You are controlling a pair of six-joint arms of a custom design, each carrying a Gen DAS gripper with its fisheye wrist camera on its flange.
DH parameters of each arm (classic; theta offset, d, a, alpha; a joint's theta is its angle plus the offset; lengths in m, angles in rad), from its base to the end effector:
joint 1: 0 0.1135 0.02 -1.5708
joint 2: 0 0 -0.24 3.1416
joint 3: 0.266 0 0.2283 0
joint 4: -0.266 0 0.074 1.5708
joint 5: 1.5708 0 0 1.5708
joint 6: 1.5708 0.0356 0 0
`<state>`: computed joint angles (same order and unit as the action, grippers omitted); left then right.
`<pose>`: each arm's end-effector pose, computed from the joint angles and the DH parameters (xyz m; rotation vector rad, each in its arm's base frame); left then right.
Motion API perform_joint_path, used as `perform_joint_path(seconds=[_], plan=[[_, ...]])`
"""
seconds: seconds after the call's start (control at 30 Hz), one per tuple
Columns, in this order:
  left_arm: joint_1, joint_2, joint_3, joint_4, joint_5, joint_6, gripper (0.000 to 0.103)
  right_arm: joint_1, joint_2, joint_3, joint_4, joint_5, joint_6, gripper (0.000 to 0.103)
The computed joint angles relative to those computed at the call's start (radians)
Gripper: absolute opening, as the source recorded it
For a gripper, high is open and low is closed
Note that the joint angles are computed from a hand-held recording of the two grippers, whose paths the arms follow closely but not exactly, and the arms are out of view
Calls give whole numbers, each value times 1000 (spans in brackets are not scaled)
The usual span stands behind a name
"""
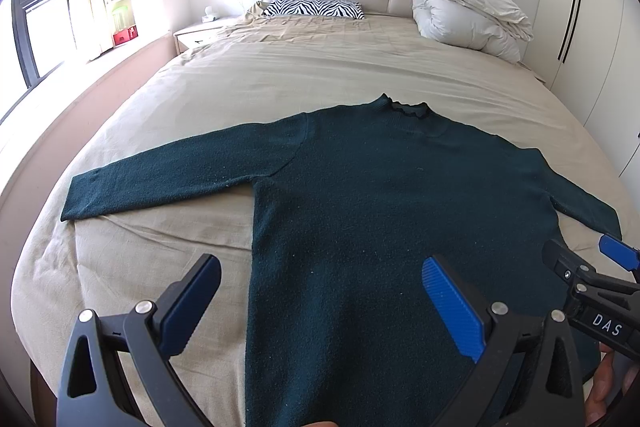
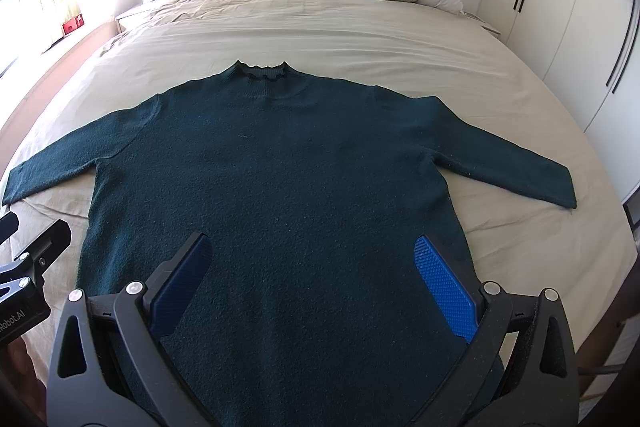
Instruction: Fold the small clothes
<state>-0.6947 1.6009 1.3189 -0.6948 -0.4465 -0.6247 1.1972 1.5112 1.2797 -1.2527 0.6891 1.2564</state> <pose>0.2517 -0.1898 0.2618 -0.0830 2.4137 -0.0197 0.1096 0.2176 0.2599 0.1110 2.4556 -0.1972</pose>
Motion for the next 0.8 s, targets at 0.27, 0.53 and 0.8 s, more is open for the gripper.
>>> perform_joint_path(seconds=[0.27,0.53,0.8], plan=[[1,1,-1,3,1,0,103,1,1,-1,2,1,0,103],[1,0,-3,4,1,0,103,1,1,-2,4,0,0,103],[2,-1,-4,4,1,1,103,0,7,-1,8,-4,0,103]])
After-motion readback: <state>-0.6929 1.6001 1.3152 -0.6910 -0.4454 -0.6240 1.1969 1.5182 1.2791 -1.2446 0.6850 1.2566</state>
